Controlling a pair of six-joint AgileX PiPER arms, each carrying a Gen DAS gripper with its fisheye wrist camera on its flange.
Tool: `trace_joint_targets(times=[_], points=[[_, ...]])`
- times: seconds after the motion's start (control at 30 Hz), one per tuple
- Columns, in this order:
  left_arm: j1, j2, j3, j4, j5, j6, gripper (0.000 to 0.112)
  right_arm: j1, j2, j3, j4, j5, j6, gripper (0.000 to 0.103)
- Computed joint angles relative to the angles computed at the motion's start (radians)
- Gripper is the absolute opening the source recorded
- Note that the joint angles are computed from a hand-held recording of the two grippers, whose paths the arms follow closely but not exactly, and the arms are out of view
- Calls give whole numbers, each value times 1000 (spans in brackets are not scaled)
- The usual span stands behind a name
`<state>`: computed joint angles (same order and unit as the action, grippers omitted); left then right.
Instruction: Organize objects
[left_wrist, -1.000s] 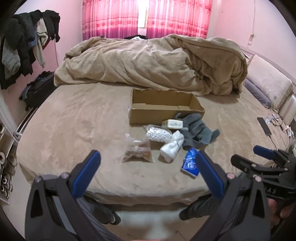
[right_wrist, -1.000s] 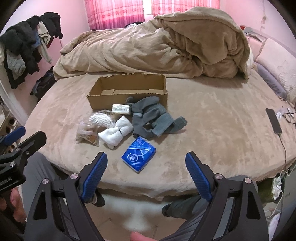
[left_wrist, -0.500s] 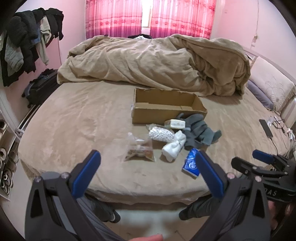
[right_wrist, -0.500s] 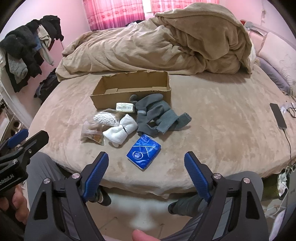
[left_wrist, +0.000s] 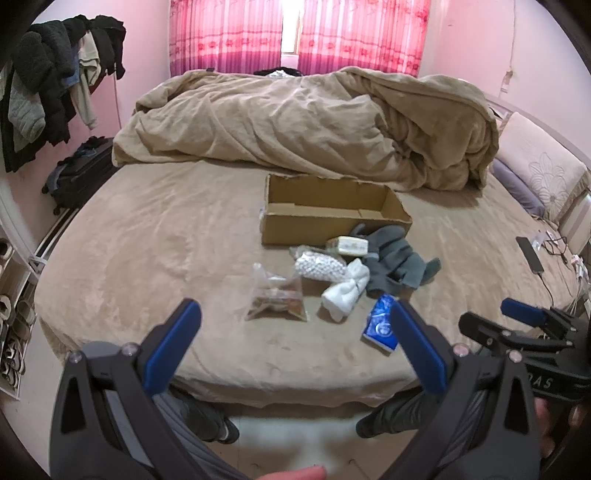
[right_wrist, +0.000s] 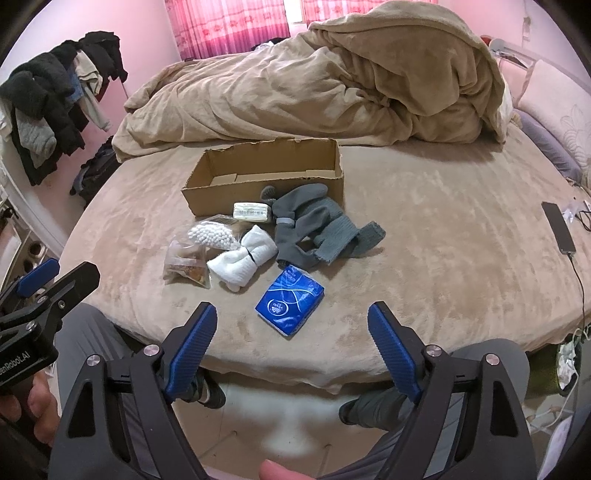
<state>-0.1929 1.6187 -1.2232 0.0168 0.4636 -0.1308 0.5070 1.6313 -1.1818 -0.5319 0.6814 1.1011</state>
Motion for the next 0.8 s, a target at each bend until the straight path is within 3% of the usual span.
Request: trace_joint_targets(times=[0.47,0.8], points=[[-1,9,-13,-12,9,13,102,-4,2,1,-6,-4,6,87],[14,88,-68,-92,25,97,102,-44,34,-17,4,-13,-33,87]])
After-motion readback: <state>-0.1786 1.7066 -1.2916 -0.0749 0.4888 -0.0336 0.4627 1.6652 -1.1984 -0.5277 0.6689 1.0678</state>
